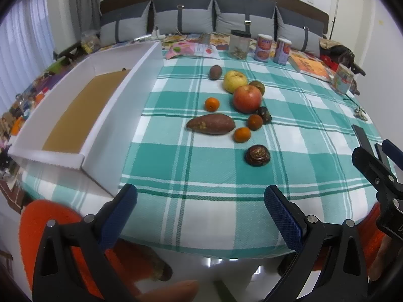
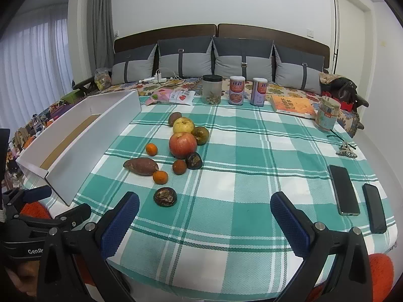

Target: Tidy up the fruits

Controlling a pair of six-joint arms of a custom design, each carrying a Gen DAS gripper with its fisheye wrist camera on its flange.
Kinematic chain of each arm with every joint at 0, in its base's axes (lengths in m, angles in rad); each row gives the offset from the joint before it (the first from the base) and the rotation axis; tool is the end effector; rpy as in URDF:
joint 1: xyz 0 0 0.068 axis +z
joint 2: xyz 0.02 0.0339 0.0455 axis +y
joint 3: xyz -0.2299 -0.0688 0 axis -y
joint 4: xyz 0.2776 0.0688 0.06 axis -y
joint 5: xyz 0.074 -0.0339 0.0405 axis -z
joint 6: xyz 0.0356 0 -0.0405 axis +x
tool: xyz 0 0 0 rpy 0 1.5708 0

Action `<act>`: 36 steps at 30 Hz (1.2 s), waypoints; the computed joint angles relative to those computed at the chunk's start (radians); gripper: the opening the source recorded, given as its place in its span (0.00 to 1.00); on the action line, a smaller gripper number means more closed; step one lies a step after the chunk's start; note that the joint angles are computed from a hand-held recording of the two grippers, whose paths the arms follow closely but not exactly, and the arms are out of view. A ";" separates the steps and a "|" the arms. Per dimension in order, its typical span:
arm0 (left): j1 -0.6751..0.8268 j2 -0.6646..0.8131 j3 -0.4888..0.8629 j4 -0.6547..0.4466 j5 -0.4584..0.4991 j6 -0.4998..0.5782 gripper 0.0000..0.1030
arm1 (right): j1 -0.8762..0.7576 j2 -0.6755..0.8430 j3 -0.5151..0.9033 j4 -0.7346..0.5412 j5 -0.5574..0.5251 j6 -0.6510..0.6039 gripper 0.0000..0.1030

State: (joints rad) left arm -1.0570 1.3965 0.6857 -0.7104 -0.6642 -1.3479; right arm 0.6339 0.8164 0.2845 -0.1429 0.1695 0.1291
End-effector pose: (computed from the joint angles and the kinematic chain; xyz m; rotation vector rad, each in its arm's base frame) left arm 0.1395 -0.2025 0.1034 -0.4207 2.4319 0.1339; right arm 0.1787 0.1239 0.1238 -0.4712 2.1936 0.2244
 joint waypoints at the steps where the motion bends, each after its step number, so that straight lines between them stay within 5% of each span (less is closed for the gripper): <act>1: 0.000 -0.001 0.000 -0.001 0.002 -0.001 0.99 | -0.004 -0.005 -0.003 0.001 -0.004 -0.001 1.00; 10: 0.011 -0.029 -0.056 0.081 -0.003 0.022 0.99 | -0.041 -0.027 -0.042 0.055 -0.053 -0.026 1.00; 19: 0.026 0.042 -0.046 0.127 0.002 0.050 0.99 | -0.058 0.189 0.021 0.130 -0.022 -0.026 1.00; 30: 0.035 0.122 0.014 0.119 0.006 0.084 0.99 | -0.095 0.255 0.038 0.165 -0.019 -0.051 1.00; 36: 0.082 0.194 0.001 0.226 0.047 0.127 0.99 | -0.120 0.386 0.076 0.213 -0.035 -0.057 1.00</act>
